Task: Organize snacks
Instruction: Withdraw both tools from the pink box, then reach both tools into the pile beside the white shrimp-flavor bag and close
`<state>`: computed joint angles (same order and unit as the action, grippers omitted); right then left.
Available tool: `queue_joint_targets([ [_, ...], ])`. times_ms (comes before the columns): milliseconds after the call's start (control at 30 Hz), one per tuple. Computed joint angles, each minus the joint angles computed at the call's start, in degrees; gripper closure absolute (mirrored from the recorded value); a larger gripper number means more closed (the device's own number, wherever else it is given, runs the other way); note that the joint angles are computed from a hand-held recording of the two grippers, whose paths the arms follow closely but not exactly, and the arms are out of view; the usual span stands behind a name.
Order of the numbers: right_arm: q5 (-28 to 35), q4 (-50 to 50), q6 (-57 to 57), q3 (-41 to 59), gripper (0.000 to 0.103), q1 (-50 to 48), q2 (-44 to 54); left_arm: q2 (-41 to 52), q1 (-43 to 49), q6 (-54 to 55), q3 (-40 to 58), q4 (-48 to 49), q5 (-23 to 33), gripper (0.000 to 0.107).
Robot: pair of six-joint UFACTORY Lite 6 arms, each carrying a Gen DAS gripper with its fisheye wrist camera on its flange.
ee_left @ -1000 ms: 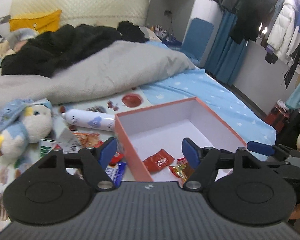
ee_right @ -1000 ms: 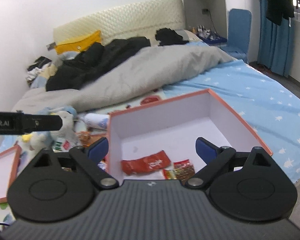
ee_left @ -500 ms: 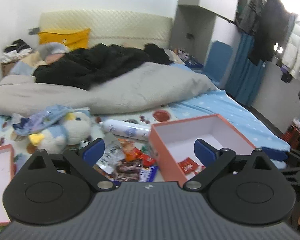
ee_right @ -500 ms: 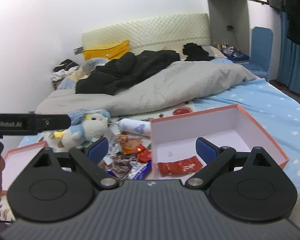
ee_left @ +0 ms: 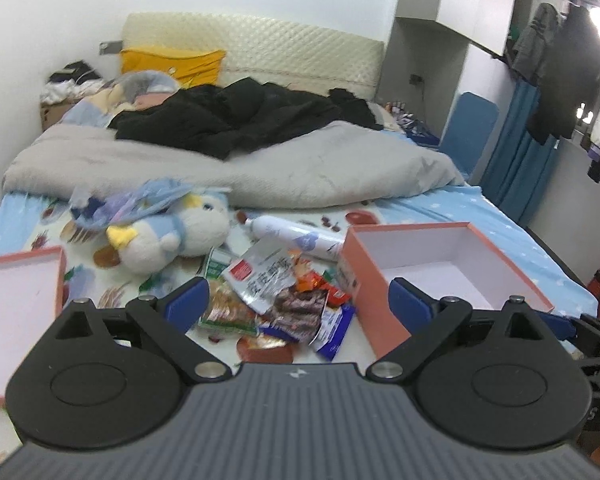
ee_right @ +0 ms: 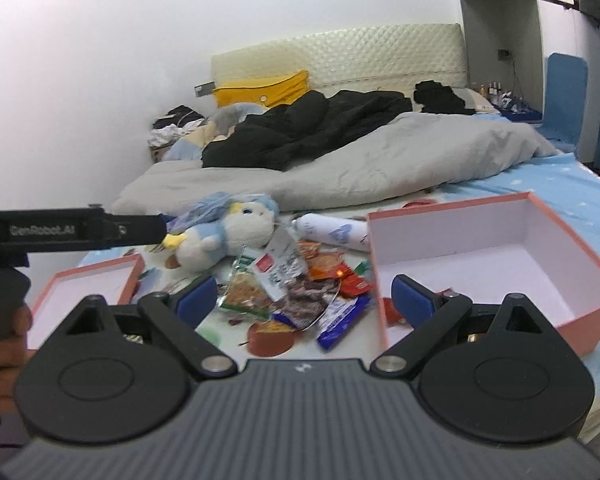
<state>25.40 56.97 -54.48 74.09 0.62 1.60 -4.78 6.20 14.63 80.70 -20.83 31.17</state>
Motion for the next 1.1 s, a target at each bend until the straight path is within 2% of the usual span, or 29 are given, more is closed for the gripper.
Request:
queue_joint_targets([
  [233, -1.33, 2.81, -3.93, -7.97, 0.008, 1.76, -5.24, -5.54, 3.57, 4.82, -10.18, -4.96, -0.77, 0.009],
  [400, -1.67, 0.92, -2.24, -9.40, 0.008, 3.05, -5.13, -4.65, 5.13, 6.18, -11.83, -6.24, -0.68, 0.009],
  [633, -3.07, -0.28, -2.27, -6.51, 0.008, 3.78, -1.23, 0.55, 7.68, 8.16, -9.15, -8.92, 0.43, 0.009],
  [867, -3.36, -3.67, 0.12, -1.49, 0.008, 5.66, 5.48, 9.77, 8.77, 8.63, -3.35, -10.01, 0.69, 0.009],
  [967, -4.55, -7.42, 2.78, 1.21, 0.019, 7.46, 8.68, 14.32, 9.40, 8.87, -0.02, -11.18, 1.73, 0.009],
  [1100, -5.97, -11.32, 5.08, 6.09, 0.022, 9.54, 13.93, 21.34, 10.17, 9.31, 5.31, -12.91, 2.90, 0.009],
])
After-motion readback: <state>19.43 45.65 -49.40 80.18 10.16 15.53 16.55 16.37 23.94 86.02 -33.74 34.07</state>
